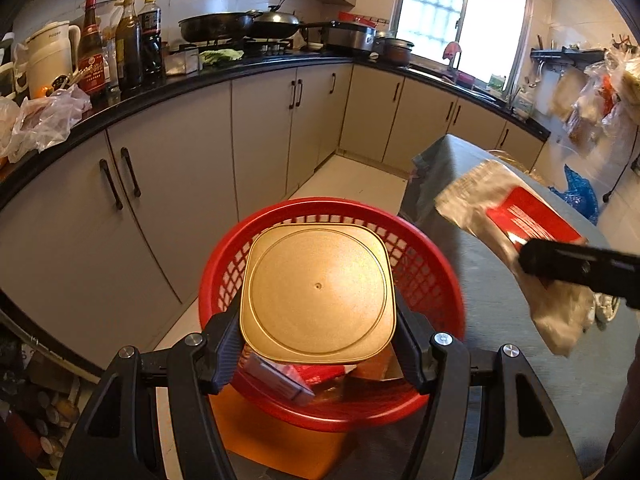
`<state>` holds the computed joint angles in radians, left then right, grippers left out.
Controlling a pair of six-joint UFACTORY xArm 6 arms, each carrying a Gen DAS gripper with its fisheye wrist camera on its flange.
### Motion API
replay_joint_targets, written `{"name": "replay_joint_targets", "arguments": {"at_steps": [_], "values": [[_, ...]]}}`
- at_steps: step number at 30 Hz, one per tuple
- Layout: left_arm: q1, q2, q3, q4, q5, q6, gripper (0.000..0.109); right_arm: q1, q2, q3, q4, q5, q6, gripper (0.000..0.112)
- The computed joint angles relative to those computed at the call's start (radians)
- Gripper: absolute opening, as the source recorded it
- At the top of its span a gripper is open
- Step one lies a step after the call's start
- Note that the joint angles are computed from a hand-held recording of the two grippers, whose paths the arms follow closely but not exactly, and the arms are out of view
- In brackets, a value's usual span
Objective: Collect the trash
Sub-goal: 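Open both tools to drop the wrapper and container into the wastebasket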
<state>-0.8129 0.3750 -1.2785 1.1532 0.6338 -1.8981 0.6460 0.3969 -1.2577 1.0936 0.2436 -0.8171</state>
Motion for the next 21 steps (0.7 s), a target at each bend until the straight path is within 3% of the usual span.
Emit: {"name": "replay_joint_targets", "arguments": {"at_steps": [5, 9, 11, 21], "values": [[0.014, 0.013, -0.005, -0.018, -0.011, 0.014, 0.064, -0.003, 0.093, -0.105, -0.095, 0.032, 0.104, 0.043], [0.022, 0.016, -0.006, -0.017, -0.022, 0.014, 0.065, -0.006, 0.13, -0.151, -0.094, 0.055, 0.119, 0.047], [0.02, 0.013, -0.003, -0.009, -0.021, 0.0, 0.07, -0.006, 0.125, -0.149, -0.047, 0.055, 0.08, 0.05], [-0.028, 0.009, -0.048, 0.017, 0.01, 0.018, 0.071, -0.023, -0.063, 0.072, 0.213, -0.009, -0.164, 0.051]]}}
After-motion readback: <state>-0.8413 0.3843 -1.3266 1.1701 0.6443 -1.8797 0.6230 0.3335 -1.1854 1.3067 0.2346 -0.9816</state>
